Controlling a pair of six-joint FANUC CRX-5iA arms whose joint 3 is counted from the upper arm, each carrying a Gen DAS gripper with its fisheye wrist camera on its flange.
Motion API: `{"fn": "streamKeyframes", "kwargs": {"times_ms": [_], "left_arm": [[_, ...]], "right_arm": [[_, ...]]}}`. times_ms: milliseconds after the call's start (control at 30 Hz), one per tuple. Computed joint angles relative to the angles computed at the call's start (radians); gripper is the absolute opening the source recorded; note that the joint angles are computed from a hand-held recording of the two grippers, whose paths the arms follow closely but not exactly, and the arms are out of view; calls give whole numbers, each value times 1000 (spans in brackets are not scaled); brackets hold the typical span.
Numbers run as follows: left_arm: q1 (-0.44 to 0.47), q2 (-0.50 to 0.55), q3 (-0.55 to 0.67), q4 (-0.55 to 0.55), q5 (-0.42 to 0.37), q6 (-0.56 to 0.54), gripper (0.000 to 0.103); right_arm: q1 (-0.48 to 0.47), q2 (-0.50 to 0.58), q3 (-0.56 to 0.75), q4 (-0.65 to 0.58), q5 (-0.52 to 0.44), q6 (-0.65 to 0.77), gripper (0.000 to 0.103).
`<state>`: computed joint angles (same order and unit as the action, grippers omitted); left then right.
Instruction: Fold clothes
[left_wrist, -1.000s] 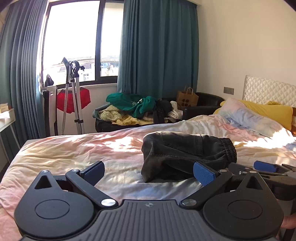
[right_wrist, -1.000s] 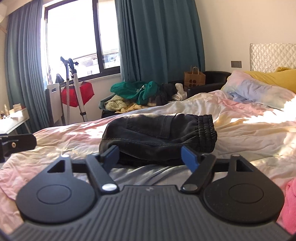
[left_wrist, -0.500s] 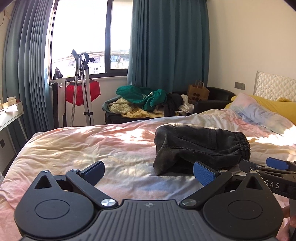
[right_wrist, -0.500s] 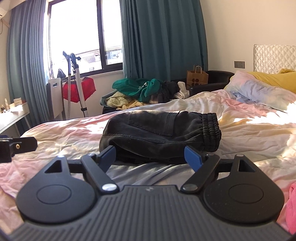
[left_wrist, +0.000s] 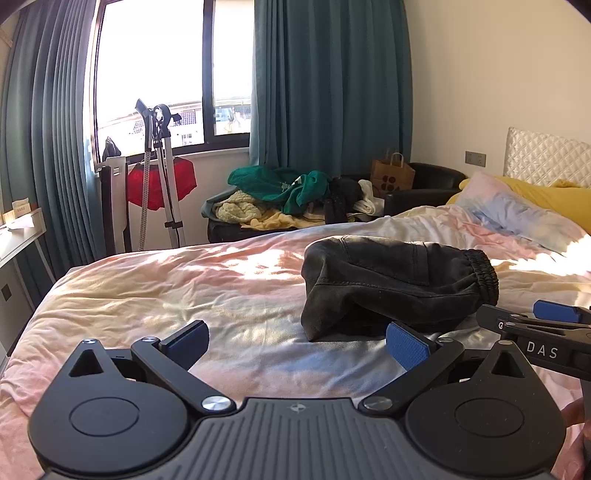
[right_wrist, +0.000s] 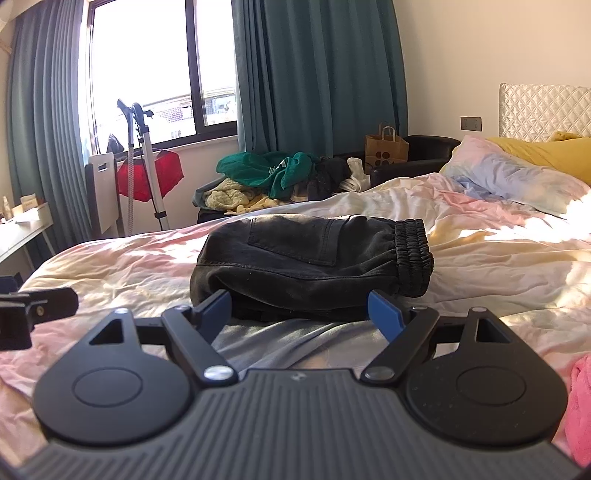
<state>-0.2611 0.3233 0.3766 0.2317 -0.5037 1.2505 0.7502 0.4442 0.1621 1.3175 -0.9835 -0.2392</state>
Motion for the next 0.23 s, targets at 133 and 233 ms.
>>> {"fn": "streamKeyframes", "kwargs": {"times_ms": [133, 233], "left_arm": [[5, 1, 1, -5, 3, 3, 103], [10, 2, -4, 6, 11, -17, 103]], "right_arm": [[1, -6, -10, 3, -4, -8, 83], [1, -9, -12, 0, -8, -17, 83]]}}
